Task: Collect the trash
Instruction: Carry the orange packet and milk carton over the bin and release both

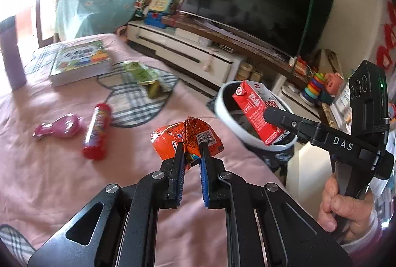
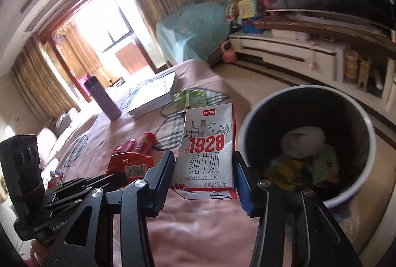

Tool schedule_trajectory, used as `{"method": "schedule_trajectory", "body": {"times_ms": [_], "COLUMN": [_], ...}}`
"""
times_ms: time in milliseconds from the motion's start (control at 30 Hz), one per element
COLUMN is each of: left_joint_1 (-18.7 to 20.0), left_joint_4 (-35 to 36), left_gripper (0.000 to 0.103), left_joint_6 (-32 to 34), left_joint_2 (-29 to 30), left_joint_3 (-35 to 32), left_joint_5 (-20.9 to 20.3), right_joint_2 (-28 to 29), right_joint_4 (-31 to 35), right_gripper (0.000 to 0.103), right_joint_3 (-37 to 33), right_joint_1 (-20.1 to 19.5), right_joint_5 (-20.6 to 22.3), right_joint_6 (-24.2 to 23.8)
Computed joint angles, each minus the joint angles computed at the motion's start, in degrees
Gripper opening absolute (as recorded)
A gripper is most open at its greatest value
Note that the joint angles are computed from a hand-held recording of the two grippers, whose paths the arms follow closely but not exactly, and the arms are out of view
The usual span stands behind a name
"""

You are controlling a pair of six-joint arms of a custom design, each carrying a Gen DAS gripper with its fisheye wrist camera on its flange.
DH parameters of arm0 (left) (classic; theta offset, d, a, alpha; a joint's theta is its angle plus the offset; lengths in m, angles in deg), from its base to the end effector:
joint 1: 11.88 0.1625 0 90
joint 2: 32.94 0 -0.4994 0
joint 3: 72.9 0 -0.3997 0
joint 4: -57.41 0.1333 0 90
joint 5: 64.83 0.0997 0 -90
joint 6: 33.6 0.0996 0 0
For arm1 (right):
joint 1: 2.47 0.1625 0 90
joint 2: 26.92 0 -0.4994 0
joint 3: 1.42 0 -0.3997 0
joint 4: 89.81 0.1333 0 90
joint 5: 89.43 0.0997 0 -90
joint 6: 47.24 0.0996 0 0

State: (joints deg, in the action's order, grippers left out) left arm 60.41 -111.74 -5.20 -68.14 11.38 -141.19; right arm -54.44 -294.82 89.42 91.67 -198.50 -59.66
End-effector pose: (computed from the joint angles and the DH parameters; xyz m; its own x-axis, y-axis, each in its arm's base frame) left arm -0.0954 -0.8142 0.1145 -0.7207 0.5531 -0.4178 0.6890 0.6381 -0.3437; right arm 0.1552 -0.7488 0.0560 -0.9290 0.0501 0.3666 -0.2504 0.6441 -0.7227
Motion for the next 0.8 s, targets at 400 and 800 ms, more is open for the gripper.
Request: {"method": "schedule_trajectory", "body": {"times_ms": [400,800], "left_joint_1": [-3.4,-5.36], "left_joint_4": [1.05,2.86], "left_gripper": [0.01,0.01], "left_joint_6": [1.86,2.44], "left_joint_2": [3.62,7.78], "left_joint_3": [-2.08,-6.38], "left_joint_5": [-0.08,1.84], "right_joint_2": [-4.23,-5.54], "right_joint_4": [-6.99,-6.68], "right_gripper": [0.048,0.048], "right_joint_3": [6.16,6.39], "right_joint_1": [-2.85,-4.16], "right_joint_5": [-1.15,-1.55], "right_joint_6": [1.47,0.19]}}
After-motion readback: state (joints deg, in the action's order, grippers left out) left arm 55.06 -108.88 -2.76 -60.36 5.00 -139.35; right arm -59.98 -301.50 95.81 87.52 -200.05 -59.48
